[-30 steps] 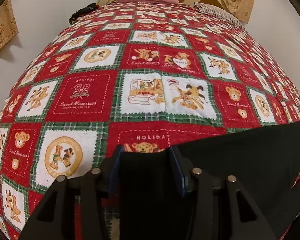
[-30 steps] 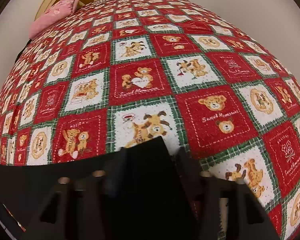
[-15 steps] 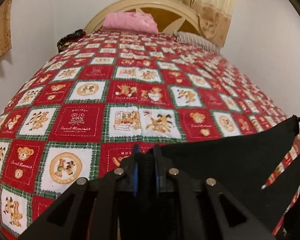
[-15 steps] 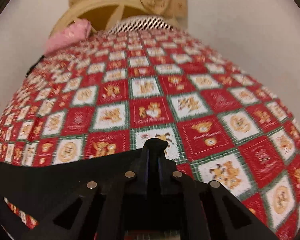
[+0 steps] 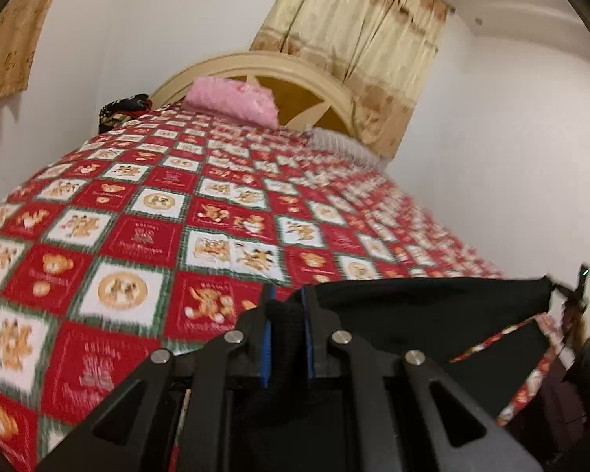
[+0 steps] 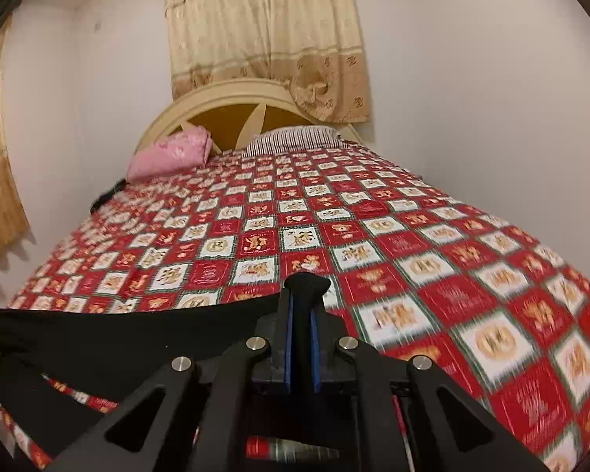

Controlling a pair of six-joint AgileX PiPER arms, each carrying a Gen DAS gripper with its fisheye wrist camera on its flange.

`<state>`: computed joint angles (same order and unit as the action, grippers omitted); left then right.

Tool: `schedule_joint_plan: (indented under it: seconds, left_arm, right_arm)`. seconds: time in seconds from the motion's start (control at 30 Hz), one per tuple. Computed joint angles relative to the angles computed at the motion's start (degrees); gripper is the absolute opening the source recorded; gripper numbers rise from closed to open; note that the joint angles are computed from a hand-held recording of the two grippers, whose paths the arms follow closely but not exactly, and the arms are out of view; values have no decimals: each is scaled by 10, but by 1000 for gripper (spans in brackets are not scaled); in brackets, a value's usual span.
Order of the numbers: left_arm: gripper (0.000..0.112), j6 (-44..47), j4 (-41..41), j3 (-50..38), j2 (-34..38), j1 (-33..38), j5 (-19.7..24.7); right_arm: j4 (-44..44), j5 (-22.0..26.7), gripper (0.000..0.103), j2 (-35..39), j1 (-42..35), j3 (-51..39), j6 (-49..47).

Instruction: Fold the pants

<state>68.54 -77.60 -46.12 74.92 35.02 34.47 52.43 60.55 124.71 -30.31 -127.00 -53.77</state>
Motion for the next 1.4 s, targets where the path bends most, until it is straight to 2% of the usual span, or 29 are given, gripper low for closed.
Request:
schedule_joint_plan:
  seconds: [0.2, 0.37, 0.57, 0.63, 0.7, 0.8, 0.87, 0.93, 1.0, 1.1, 1.17, 1.3, 1.4]
  left_arm:
    - [13, 99, -63, 117, -65, 58, 61]
    - [13, 163, -84, 186, -75, 107, 98]
    - [17, 218, -72, 229, -81, 119, 88]
    - [25, 227, -63, 237, -88, 133, 94]
    - [30, 233, -44, 245, -100, 161, 112]
    - [44, 228, 5, 252, -130, 205, 129]
    - [45, 236, 38, 256, -141, 258, 162]
    - [45, 242, 62, 259, -153, 313, 192]
    - [45, 242, 80, 264, -170, 354, 191]
    - [45, 257, 94, 265, -159, 434, 225]
    - [45, 257, 96, 266, -155, 463, 244]
    - [48, 216, 85, 272, -182, 454, 282]
    - [60, 173, 66, 278, -233, 398, 275]
  right_arm:
    - [42, 13, 7, -32, -60, 122, -86]
    - [62, 20, 7, -44, -103, 202, -139]
    - [50, 27, 7, -41, -119, 231, -150]
    - [52, 22, 7, -47, -124, 246, -162]
    - [48, 30, 8, -47, -129, 244, -159]
    - [36, 25, 21, -61, -136, 253, -162]
    - [36, 17, 23, -77, -146, 265, -168]
    - [44, -13, 23, -106, -156, 294, -177]
    - [58, -13, 23, -121, -168, 303, -180]
    - [90, -10, 24, -168, -178, 346, -207]
    - [101, -4, 28, -201, -170, 375, -226]
    - [105, 34, 46, -278, -120, 447, -263]
    - [83, -3, 46, -366, -13, 546, -291]
